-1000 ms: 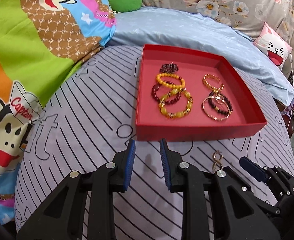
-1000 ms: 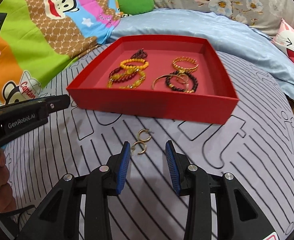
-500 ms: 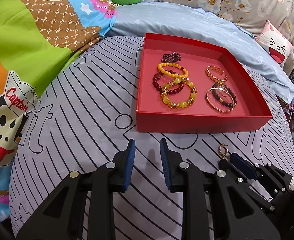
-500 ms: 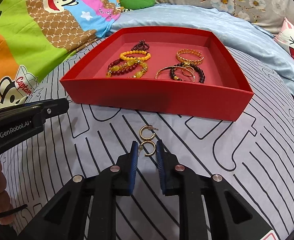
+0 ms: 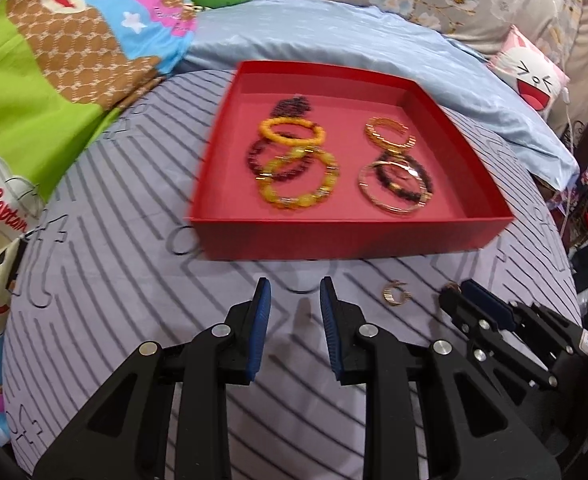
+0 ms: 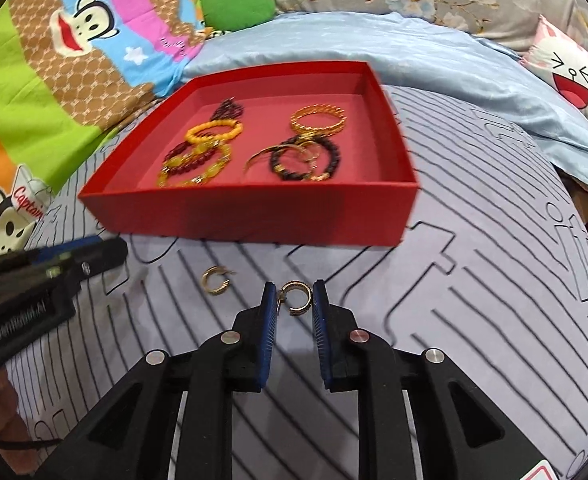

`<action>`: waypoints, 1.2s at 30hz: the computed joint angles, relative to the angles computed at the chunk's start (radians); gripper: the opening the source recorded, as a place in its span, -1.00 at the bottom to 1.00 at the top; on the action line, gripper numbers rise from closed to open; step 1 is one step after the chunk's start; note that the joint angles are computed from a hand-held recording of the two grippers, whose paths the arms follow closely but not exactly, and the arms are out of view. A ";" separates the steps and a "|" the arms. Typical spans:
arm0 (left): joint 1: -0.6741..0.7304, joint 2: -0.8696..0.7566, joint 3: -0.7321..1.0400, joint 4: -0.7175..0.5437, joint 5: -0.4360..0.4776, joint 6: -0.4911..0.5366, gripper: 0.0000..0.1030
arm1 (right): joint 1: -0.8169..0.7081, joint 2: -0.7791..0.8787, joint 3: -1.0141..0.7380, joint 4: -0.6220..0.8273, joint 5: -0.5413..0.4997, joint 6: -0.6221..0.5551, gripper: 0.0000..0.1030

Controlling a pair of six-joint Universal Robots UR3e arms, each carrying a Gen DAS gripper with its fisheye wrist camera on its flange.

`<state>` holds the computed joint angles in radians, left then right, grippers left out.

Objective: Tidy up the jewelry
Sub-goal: 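Grasp one gold hoop earring with the right tool while the left tool grasps the other, then carry both hoop earrings over the red tray and open both tools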

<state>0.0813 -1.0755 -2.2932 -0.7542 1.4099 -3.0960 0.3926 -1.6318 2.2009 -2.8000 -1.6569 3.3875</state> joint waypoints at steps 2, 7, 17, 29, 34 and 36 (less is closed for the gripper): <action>-0.046 -0.043 0.017 0.021 0.005 -0.023 -0.51 | -0.023 -0.012 0.008 -0.002 0.010 -0.012 -0.67; -0.141 -0.155 0.059 0.086 0.022 -0.088 -0.37 | -0.083 -0.050 0.035 -0.004 0.042 -0.046 -0.67; -0.246 -0.292 0.112 0.140 0.072 -0.144 -0.37 | -0.133 -0.074 0.072 -0.017 0.073 -0.076 -0.66; -0.264 -0.304 0.092 0.183 0.085 -0.135 -0.68 | -0.141 -0.080 0.079 -0.010 0.076 -0.075 -0.66; -0.215 -0.250 0.058 0.165 0.057 -0.105 -0.68 | -0.119 -0.074 0.070 -0.008 0.072 -0.064 -0.66; -0.187 -0.217 0.045 0.147 0.043 -0.091 -0.68 | -0.107 -0.070 0.060 -0.003 0.072 -0.058 -0.66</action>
